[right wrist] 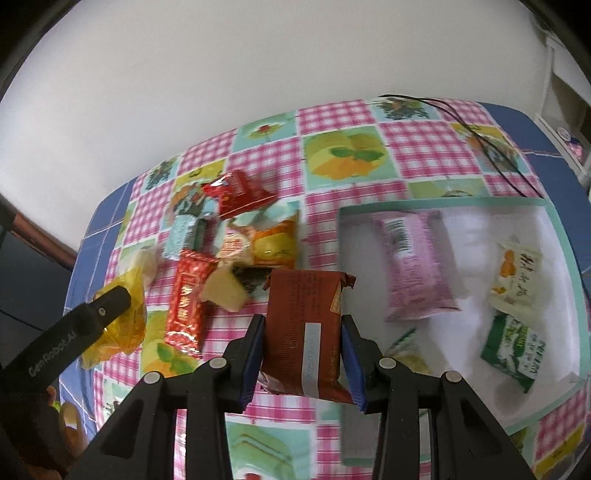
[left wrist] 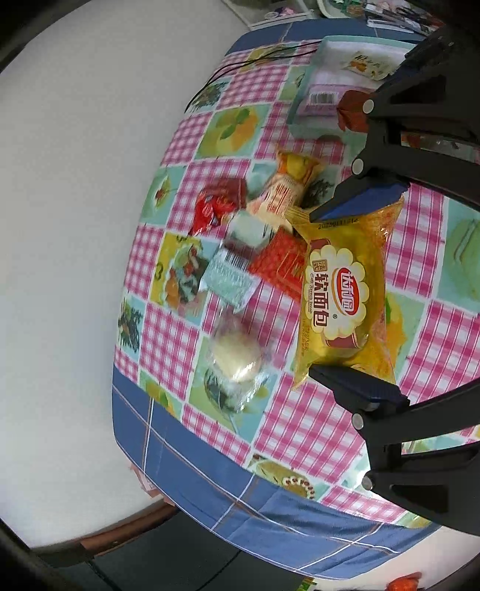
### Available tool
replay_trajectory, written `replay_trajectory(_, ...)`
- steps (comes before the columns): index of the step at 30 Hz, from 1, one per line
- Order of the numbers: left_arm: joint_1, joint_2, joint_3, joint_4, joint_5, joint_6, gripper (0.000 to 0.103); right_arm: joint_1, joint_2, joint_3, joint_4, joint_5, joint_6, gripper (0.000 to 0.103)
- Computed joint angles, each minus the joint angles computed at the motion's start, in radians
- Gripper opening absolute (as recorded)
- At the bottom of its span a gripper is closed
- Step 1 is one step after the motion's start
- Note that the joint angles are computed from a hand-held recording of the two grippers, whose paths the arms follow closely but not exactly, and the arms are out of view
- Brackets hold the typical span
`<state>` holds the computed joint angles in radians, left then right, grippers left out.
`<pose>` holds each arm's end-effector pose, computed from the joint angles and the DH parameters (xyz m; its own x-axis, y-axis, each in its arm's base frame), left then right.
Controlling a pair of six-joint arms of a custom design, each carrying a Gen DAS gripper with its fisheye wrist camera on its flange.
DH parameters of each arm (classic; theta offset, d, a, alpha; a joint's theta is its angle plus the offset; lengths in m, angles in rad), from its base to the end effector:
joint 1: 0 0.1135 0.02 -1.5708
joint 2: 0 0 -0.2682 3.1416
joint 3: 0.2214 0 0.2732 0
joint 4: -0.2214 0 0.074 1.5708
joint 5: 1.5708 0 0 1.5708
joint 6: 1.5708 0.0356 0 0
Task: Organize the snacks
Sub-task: 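Lift both packets and carry them over the white tray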
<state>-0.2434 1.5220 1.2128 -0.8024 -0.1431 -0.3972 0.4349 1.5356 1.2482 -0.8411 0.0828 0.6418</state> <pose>0.3191 -0.0740 0.2595 -0.8708 -0.1783 -0.4582 -0.1731 0.9834 -0.0536 0.3005 0.1364 0.2646 -0.8887 0.2450 -0.3876 0.1801 0.9639 0.1964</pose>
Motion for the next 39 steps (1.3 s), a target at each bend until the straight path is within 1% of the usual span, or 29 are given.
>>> replay_trajectory(5, -0.077, 0.019, 0.013, -0.001, -0.020, -0.030, 0.075, -0.069, -0.046, -0.044, -0.002, -0.016, -0.017, 0.042)
replay_trajectory(11, -0.186, 0.075, 0.057, 0.001, -0.035, -0.060, 0.076, -0.172, -0.097, -0.100, -0.006, -0.042, -0.043, 0.042)
replay_trajectory(23, -0.374, 0.198, 0.167, 0.009, -0.055, -0.072, 0.076, -0.405, -0.187, -0.169, -0.012, -0.073, -0.137, 0.042)
replay_trajectory(27, -0.409, 0.240, 0.193, 0.028, -0.063, -0.061, 0.076, -0.446, -0.191, -0.175, -0.008, -0.086, -0.167, 0.042)
replay_trajectory(30, -0.423, 0.277, 0.215, 0.045, -0.093, -0.048, 0.076, -0.463, -0.181, -0.176, 0.002, -0.097, -0.183, 0.043)
replay_trajectory(39, -0.420, 0.378, 0.263, 0.063, -0.142, -0.018, 0.076, -0.472, -0.124, -0.165, 0.034, -0.110, -0.203, 0.043)
